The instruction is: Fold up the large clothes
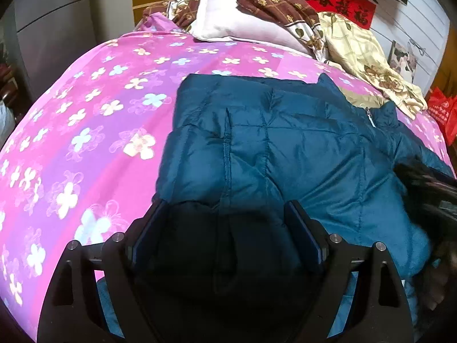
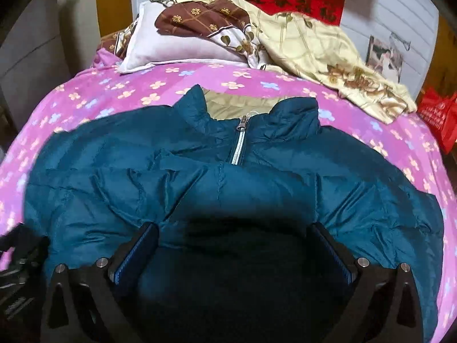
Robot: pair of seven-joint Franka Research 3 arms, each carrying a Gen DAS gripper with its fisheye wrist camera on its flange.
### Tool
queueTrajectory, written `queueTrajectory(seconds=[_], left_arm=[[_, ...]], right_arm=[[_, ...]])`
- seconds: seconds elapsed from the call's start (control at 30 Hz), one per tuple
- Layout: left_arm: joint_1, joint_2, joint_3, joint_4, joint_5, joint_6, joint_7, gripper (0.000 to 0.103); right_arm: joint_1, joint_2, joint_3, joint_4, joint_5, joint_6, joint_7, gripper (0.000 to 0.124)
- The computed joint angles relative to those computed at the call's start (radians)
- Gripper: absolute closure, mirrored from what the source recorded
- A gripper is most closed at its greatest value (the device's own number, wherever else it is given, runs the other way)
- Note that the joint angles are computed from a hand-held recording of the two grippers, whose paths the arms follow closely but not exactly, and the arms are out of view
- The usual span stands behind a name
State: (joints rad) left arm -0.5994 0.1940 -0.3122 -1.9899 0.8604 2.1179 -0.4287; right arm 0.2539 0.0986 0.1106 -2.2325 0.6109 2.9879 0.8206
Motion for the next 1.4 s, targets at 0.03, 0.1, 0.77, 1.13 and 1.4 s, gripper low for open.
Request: queueTrajectory(seconds=[0.03,0.1,0.77,1.13,1.4], left_arm=[[-0.006,-0.006,-0.002,0.002,0.007,-0.012,-0.008,0.019],[-0.027,-0.007,-0.009,0.025,0.05,-0.057,-0.014,0.019],[-0.079,0.044,-0.004,0.085,0.04,-0.045,0.068,0.017],[-0.149,0.139,-0.005,0.167,0.042,-0.156,0.061,0.016],[-0.153,0.15,0.007,0.179,0.011,-0.163,0.089,0.01]], right_arm=[[-0.021,-0.035,0.024,-0.025,0.105,0.026,-0.099,0.021],[-0.023,-0.099,0.03,-0.063,0.337,0.075,-0.327,0.021],[0.024,-0.415,-0.185,-0.383,0.636,-0.026,-0.658,0.021],[-0.025,-0.297,-0.182,-0.397,0.54,-0.031,-0.545,0.021],[-0.02,-0.28,-0.179,-0.387,0.52,-0.015,-0.525,0.021]])
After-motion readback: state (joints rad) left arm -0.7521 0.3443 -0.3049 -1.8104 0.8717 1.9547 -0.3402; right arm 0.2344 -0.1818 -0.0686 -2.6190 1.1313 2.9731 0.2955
